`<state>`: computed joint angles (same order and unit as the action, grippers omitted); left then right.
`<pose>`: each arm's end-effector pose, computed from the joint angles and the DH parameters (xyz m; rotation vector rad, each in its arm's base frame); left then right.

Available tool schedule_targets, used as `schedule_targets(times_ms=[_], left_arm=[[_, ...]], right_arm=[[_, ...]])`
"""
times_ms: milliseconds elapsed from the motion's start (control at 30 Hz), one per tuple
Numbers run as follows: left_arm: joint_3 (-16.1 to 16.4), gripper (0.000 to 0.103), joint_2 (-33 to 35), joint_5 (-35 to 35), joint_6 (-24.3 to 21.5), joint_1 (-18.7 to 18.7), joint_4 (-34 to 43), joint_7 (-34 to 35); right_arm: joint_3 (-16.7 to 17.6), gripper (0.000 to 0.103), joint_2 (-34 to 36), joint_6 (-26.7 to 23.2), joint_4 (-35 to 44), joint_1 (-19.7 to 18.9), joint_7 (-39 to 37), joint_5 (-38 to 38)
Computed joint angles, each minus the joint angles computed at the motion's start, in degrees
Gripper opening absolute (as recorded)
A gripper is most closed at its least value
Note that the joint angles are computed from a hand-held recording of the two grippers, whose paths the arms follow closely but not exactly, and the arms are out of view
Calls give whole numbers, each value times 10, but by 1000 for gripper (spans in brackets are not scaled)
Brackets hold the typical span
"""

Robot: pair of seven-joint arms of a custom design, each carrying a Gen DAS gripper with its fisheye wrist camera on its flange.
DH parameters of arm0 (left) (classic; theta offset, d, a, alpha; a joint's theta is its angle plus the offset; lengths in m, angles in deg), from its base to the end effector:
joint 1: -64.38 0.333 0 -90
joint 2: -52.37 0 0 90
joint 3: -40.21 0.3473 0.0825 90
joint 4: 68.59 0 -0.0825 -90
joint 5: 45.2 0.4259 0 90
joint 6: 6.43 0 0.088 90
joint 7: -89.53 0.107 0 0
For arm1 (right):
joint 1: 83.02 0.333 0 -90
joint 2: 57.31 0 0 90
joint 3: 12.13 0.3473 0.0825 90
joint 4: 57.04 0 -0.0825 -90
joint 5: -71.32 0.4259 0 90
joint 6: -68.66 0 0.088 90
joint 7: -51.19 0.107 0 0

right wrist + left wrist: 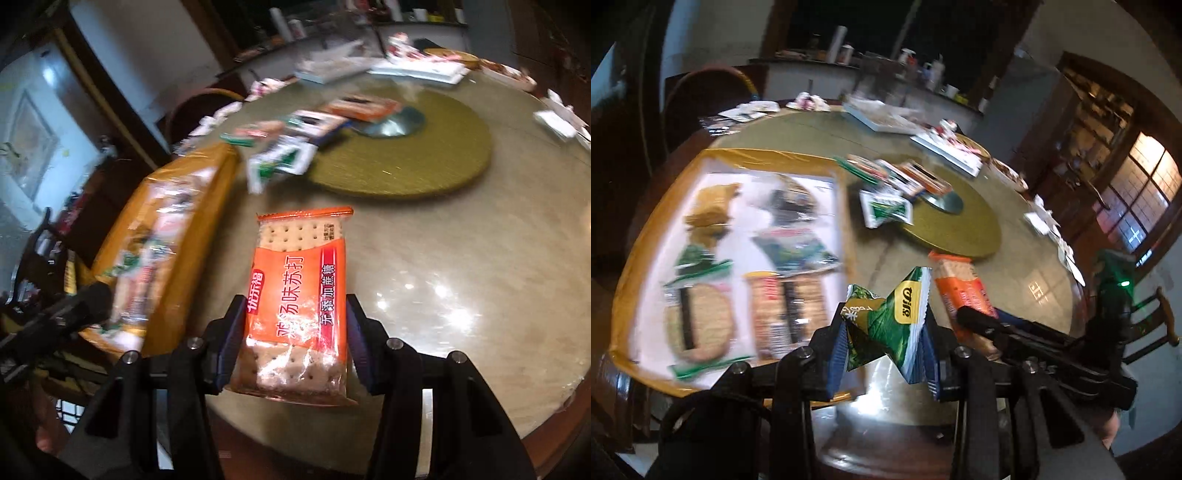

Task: Organize snacks
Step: 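Carry the orange crackers into the box while the left tool drops the green bag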

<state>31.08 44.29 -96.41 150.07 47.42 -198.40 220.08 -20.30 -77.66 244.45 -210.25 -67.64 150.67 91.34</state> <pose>0.5190 -0.2239 0.4845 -1.5021 2.3780 -1.1661 0.4594 0.0296 0.4331 -1.3460 2.0062 -0.3429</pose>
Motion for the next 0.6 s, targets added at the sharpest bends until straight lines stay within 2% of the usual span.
schedule_targets(times_ms=[100, 200, 267, 333, 467, 600], left_arm=[[10, 35, -2, 5, 1, 11, 0, -6], [14, 35, 4, 23, 14, 26, 6, -28], [19, 35, 9, 29, 17, 35, 12, -39], [22, 35, 15, 33, 25, 44, 17, -44], [21, 35, 33, 48, 34, 59, 30, -59], [19, 35, 50, 63, 31, 75, 44, -74]], right_arm=[[-18, 54, -3, 9, 15, 43, -25, 16], [-75, 54, 0, 19, 37, 128, -84, 57], [-133, 54, 11, 16, 65, 207, -141, 106], [-158, 54, 29, 4, 92, 245, -179, 141], [-160, 54, 82, -25, 150, 263, -235, 186], [-151, 54, 130, -59, 201, 259, -282, 233]])
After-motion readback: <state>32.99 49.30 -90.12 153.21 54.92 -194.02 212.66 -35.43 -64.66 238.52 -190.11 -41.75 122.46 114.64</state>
